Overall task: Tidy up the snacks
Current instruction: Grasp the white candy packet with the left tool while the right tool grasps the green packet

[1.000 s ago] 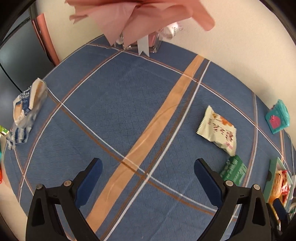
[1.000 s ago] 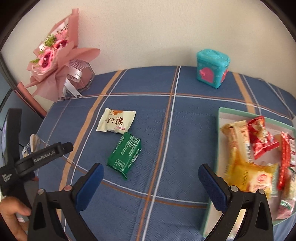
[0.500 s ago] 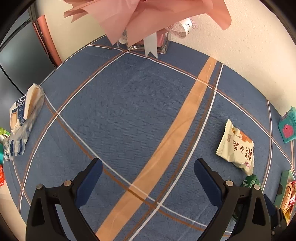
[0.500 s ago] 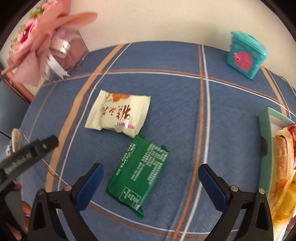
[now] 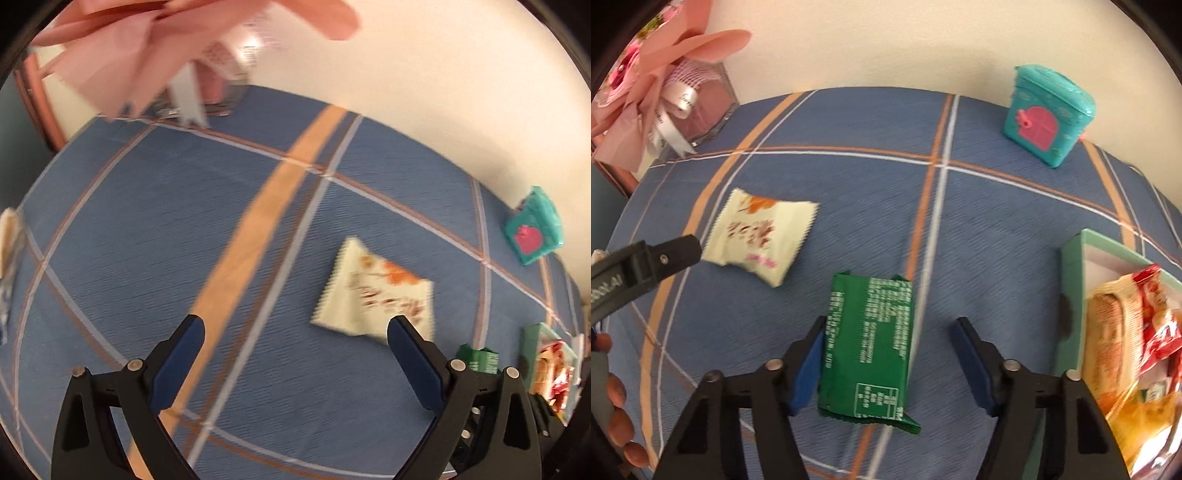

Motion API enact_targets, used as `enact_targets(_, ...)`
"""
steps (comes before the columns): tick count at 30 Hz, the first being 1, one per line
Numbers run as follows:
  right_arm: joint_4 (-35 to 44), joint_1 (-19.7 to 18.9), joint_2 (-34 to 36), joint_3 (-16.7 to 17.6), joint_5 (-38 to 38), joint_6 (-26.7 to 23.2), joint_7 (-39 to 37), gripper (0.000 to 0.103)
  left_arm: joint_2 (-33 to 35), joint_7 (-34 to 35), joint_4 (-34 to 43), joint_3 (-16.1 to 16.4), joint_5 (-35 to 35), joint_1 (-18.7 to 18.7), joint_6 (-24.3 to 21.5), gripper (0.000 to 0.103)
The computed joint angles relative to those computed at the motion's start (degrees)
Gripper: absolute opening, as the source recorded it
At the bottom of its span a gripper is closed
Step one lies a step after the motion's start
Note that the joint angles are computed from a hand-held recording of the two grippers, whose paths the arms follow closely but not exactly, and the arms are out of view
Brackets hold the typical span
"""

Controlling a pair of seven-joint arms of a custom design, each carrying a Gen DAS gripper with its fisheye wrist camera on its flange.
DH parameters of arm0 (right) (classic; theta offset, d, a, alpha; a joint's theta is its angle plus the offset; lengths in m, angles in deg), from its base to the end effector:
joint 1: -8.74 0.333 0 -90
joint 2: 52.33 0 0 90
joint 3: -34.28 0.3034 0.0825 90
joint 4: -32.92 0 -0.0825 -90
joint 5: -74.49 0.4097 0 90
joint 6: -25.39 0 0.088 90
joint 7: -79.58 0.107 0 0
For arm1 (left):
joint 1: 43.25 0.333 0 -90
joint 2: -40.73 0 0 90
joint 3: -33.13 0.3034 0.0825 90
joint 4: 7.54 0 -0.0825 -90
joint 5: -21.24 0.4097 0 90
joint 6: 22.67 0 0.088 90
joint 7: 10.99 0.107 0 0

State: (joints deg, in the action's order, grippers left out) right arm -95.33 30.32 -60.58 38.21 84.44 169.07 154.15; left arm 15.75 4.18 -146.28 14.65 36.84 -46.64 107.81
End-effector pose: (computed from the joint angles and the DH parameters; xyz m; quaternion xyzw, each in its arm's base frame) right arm 0.5036 0.2397 0.4488 -0.8636 0.4570 -0.0856 0.1951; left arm 0.4398 -0.1745 0.4672 -0.9007 0.3738 -0.1369 0.1739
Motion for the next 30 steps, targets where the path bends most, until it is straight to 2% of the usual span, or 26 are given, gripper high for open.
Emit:
enact_targets(1, 0.2, -0.2, 0.2, -0.2, -0.1, 0.2, -0.2, 0.059, 1.0, 0.4, 0.7, 0.1, 0.2, 0.1, 0.6, 0.099)
enact_targets(3, 0.6, -0.5, 0.6, -0.3, -0.6, 0.6, -0.5, 0.045, 2.5, 1.3, 2.0, 0.1, 0.6, -0.1, 0.9, 0.099)
enact_targets(7, 1.5, -1.0, 1.3, -0.7, 0.4, 0.3, -2.4, 0.044, 6.6, 3.3, 5.2, 0.7, 1.5, -0.4, 1.9, 0.099)
enact_targets(13, 0.6, -1.4, 0.3, -0.8, 1.2, 0.2, -4.2, 0.043, 12.8, 5.0, 10.7, 1.6, 3.6, -2.0, -1.1, 0.099)
enact_targets(19, 1.0, -1.4, 0.7, -0.5, 0.5, 0.2, -3.8, 0.043, 16.0, 4.6, 13.4, 2.9, 4.5, -4.0, -4.6, 0.097)
enact_targets(21, 1.0, -1.4, 0.6, -0.5, 0.4, 0.2, -3.6, 0.043, 15.8, 4.0, 12.4, 3.5, 3.6, -4.5, -2.8, 0.092)
enact_targets(28, 1.0, -1.4, 0.7, -0.3, -0.6, -0.2, -2.6, 0.042, 16.3, 3.9, 13.8, 3.5, 4.3, -5.6, -4.3, 0.067)
enact_targets(29, 1.0, -1.5, 0.5, -0.3, -0.8, -0.4, -2.5, 0.042, 16.1, 3.9, 13.8, 3.4, 4.3, -5.8, -4.4, 0.06)
enact_targets(30, 1.0, -1.5, 0.5, -0.3, -0.9, -0.7, -2.4, 0.042, 16.1, 3.6, 13.9, 3.2, 4.6, -6.0, -4.8, 0.059)
